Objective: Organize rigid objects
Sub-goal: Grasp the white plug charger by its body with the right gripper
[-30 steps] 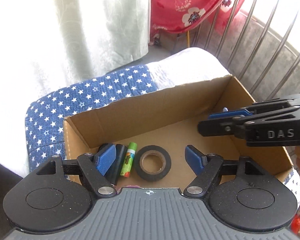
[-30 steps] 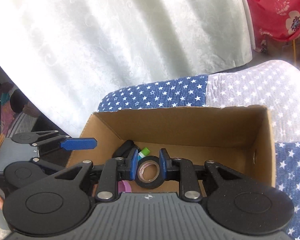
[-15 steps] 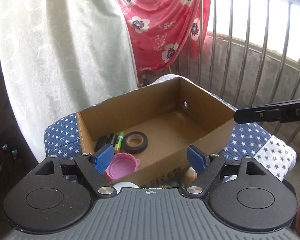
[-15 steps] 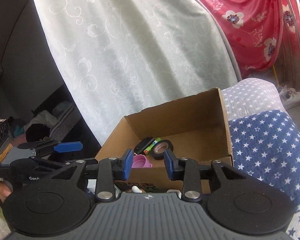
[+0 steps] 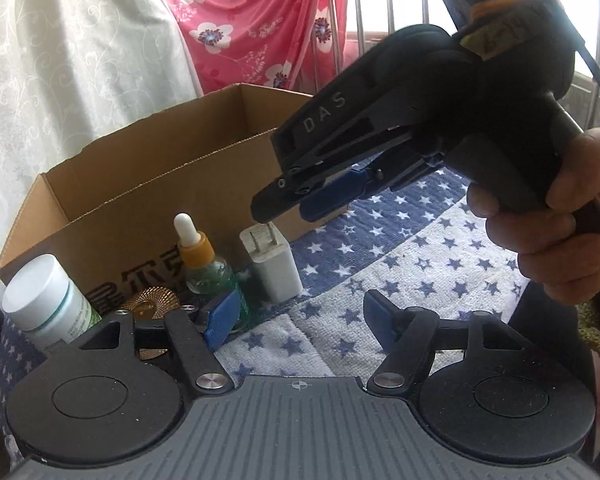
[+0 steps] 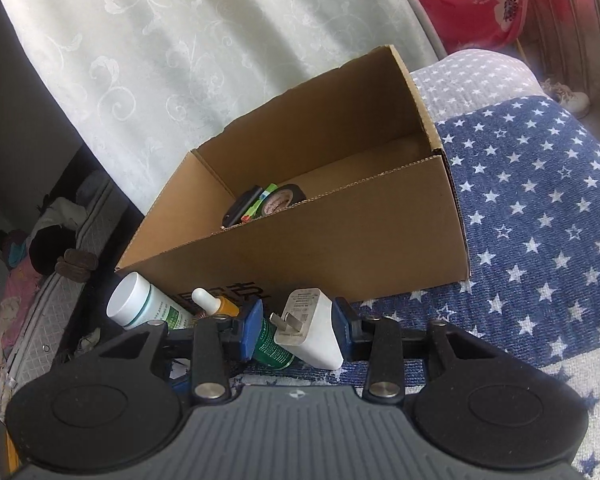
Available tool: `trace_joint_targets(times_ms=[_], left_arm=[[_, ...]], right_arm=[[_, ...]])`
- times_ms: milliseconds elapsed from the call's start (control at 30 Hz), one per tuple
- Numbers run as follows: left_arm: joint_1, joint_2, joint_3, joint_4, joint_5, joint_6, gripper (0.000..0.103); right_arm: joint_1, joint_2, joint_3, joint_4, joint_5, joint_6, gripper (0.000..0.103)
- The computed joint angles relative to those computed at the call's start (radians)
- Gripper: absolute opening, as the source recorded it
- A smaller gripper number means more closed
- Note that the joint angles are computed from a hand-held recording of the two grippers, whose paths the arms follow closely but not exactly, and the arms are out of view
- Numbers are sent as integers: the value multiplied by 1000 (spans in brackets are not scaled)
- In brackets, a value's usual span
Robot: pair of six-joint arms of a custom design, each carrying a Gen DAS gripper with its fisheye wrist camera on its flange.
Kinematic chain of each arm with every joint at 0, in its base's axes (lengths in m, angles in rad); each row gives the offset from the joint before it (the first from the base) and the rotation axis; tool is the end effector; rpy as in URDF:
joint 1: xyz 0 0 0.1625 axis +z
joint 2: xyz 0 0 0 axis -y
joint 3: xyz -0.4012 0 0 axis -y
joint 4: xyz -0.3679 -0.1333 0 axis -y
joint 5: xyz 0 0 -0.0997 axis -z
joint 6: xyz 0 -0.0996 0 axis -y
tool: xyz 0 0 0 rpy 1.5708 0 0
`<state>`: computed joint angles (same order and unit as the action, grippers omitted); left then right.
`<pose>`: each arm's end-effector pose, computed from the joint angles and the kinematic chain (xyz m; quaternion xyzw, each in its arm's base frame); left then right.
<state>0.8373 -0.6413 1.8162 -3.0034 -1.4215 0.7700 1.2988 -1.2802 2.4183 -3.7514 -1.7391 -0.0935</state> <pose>-0.2815 -0.5336 -0.0068 0.6684 0.7290 -0.1268 0.0763 0.0037 -0.4207 0.2495 -0.1187 -0.8570 0.4747 0.1619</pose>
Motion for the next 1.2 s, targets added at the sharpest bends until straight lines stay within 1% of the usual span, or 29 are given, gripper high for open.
trace_joint_targets(times_ms=[33,133,233,267,333,467,533,633,667,800,1000,1100,1200], left_arm=[[-2,15,2,-20,6,5,64],[-10,54,-4,-78,35,12,59],[-21,100,9,-217,81,60,58],[-23,111,9,-243,90,71,58],[-18,123,-4,-246,95,76,57],[-16,135,-23,-232,104,43,52],[-13,137,-33,-223,100,31,51],[-9,140,-42,-219,101,26,49],[-14,157,-52,-224,106,20,48],[-24,175,-51,-250,130,8,45],[-34,192,-59,-258,154,-28,44],[-34,196,-68,-241,159,-49,36],[-33,196,-70,-240,157,-58,34]], right_arm=[[-3,-6,-9,32,-6,9,41],[-10,-19,-42,127,-25,41,42],[-16,-32,-68,207,-24,62,44],[-16,-33,-72,219,-25,64,45],[-10,-33,-87,250,-36,71,48],[8,-32,-116,302,-69,90,48],[16,-32,-120,303,-80,100,48],[15,-41,-108,286,-67,114,48],[17,-42,-107,281,-70,114,48],[26,-30,-126,286,-106,118,48],[5,-21,-166,368,-94,161,47],[3,-14,-178,386,-94,165,47],[2,-14,-188,409,-85,173,47]])
